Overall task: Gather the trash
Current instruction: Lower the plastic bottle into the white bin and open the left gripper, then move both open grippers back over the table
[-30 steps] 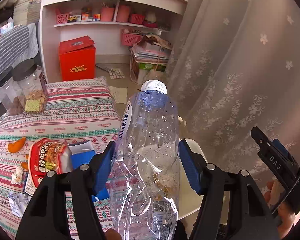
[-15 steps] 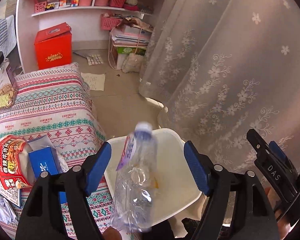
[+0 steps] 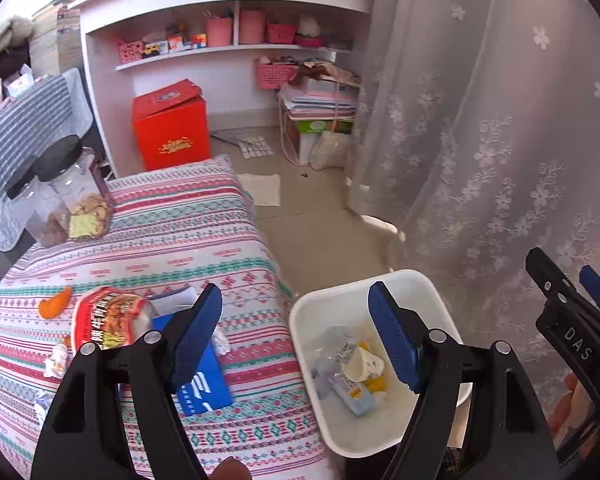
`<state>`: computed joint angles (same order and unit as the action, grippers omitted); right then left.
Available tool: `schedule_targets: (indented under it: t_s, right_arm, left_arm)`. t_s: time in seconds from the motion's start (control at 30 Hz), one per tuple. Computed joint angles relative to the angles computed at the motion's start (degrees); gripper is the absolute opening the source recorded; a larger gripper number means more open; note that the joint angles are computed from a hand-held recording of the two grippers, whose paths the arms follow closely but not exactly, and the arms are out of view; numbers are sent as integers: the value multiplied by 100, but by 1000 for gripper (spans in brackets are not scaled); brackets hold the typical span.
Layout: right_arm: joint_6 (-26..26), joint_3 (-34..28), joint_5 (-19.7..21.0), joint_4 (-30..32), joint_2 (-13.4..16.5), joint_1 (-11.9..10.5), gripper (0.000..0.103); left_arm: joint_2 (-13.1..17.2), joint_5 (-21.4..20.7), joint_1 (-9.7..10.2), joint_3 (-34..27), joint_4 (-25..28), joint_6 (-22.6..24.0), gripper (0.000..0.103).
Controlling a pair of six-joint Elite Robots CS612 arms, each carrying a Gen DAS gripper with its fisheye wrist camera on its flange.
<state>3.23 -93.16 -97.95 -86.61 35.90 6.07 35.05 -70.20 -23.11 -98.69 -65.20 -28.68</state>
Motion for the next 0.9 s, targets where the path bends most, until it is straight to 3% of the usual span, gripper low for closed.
schedule_targets:
  t_s: [0.03, 0.23, 0.9]
  right_arm:
    - [-56, 11, 2, -39, 0, 35, 96]
    - [-440, 75, 5, -249, -1, 242, 96]
    - [-1026, 369, 390, -368, -83, 847, 96]
  left_arm:
    - [-7, 133, 5, -23, 78, -31, 81]
    - [9, 713, 59, -249, 483, -300, 82]
    - [187, 1012, 510, -848, 1546, -1081, 84]
